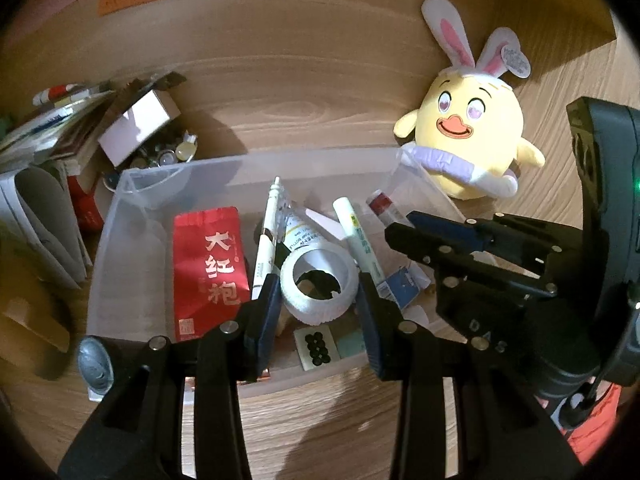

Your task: Organize objects

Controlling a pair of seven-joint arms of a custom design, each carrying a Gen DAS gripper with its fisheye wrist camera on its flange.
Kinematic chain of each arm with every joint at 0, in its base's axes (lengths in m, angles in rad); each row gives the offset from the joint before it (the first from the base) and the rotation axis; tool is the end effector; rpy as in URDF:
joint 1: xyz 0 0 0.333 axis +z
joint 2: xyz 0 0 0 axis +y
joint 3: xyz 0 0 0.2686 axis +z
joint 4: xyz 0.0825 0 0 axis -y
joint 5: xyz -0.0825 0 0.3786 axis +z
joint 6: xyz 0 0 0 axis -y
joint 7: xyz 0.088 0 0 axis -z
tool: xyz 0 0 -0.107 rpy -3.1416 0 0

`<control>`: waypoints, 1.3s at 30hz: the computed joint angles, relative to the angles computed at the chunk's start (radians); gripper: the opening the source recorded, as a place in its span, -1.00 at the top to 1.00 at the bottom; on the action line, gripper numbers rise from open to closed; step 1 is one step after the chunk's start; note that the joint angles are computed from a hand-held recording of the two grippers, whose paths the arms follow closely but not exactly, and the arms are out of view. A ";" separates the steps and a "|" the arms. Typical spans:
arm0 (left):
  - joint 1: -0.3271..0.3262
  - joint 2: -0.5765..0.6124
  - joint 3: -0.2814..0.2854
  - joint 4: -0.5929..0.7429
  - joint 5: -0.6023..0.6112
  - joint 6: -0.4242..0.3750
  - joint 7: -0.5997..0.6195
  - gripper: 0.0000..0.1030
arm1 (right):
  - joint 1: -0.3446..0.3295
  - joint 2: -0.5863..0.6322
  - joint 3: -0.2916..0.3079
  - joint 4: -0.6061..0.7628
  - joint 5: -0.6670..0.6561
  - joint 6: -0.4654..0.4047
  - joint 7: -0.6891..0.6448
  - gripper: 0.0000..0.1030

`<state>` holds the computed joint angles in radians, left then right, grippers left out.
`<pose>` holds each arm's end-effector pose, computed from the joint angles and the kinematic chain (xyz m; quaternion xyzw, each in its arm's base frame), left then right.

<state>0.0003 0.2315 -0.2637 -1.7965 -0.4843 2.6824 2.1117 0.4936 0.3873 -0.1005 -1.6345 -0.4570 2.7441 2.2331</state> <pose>0.6347 -0.1441 0.4518 -0.5090 0.7781 -0.3444 0.1297 0.6265 0.2885 0.4345 -0.6881 0.6162 -0.2535 0.2873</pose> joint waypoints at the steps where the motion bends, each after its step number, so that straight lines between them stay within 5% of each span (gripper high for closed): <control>1: -0.001 0.001 0.002 0.001 0.005 -0.001 -0.005 0.28 | 0.002 0.006 -0.001 0.007 -0.003 -0.007 0.000 0.73; 8: 0.005 -0.018 -0.001 -0.028 -0.008 0.013 0.014 0.11 | 0.014 0.021 -0.007 0.028 -0.027 -0.052 -0.009 0.73; 20: 0.001 -0.103 0.016 -0.108 -0.133 0.035 0.121 0.11 | 0.017 -0.071 0.006 -0.061 -0.099 -0.054 0.029 0.60; 35: -0.083 -0.267 0.104 -0.290 -0.346 0.134 0.322 0.09 | -0.041 -0.292 0.090 -0.307 -0.463 0.052 0.376 -0.47; 39: -0.118 -0.310 0.132 -0.338 -0.404 0.176 0.379 -0.37 | -0.065 -0.332 0.132 -0.337 -0.570 0.046 0.469 -0.63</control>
<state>-0.1178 -0.0781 -0.1317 -2.1341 -0.8880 2.8579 2.4904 0.4283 0.0550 0.0317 -1.9718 -1.0273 2.7905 2.7018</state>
